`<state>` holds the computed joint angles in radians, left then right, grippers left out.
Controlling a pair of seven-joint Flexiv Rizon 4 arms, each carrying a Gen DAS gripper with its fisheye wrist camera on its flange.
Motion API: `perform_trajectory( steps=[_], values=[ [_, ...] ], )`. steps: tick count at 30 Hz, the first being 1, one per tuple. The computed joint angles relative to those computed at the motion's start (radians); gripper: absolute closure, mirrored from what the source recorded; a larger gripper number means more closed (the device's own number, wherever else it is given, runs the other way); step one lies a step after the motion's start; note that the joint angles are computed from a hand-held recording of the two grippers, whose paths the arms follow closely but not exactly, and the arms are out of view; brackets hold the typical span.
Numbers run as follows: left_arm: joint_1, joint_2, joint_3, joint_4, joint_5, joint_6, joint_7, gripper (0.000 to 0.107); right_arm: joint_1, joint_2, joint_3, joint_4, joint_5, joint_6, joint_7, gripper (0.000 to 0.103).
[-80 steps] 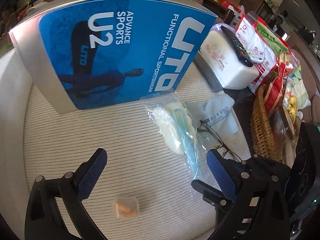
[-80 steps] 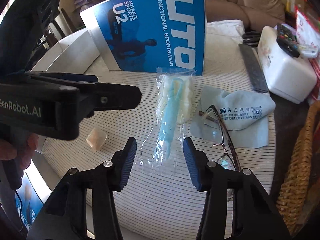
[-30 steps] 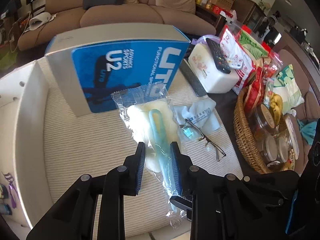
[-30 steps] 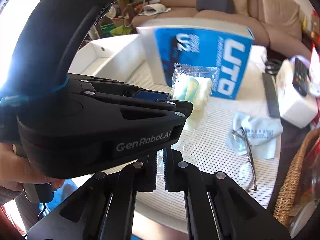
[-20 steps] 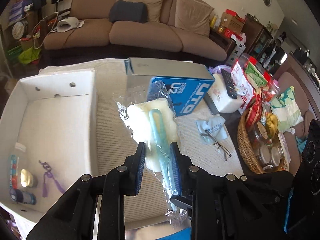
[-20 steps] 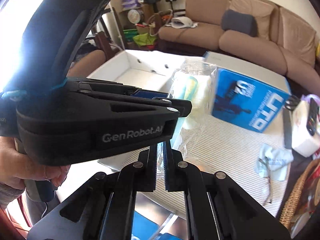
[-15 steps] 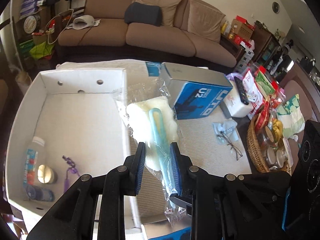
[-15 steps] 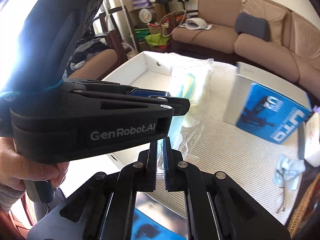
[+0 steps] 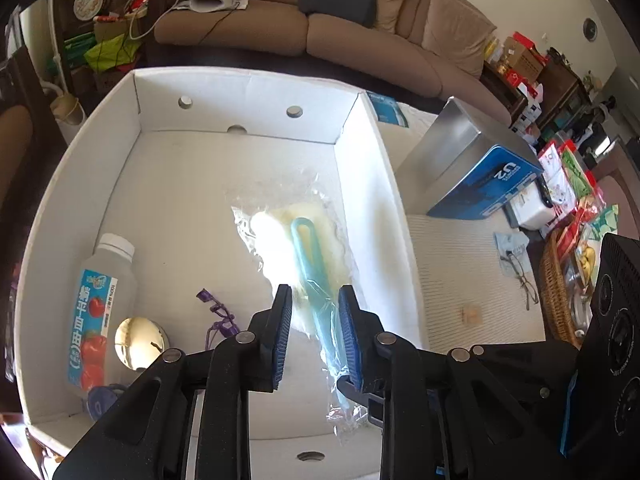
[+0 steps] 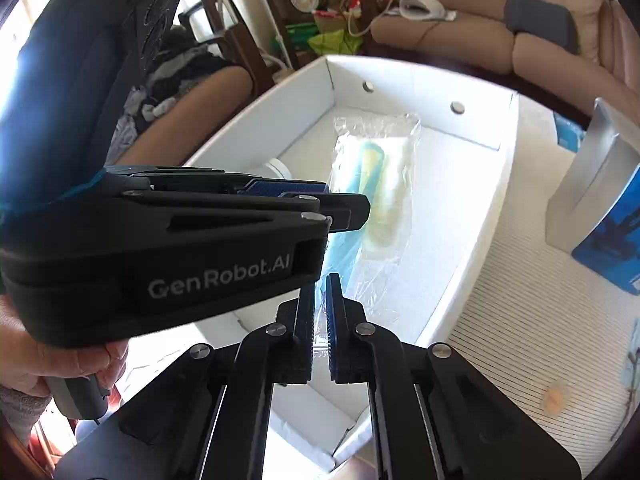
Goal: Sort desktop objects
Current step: 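Lift the wrapped pack with the left gripper and carry it into the tray, then lower the pack beside the curler and open the left gripper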
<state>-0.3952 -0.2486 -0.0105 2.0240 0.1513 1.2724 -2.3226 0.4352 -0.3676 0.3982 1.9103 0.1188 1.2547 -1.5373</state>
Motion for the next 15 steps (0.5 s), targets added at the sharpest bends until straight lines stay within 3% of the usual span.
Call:
perform_trajectory(
  steps=[9,15],
  values=[
    [0.055,-0.107,-0.058,0.04,-0.174,0.087,0.148,0.09,0.025,-0.1,-0.054,-0.062,-0.077,-0.061,0.065,0.101],
    [0.035,-0.115,-0.035,0.056,-0.209,0.095,0.178,0.09,0.021,-0.117,-0.051,-0.075,-0.091,-0.047,0.082,0.1]
  ],
)
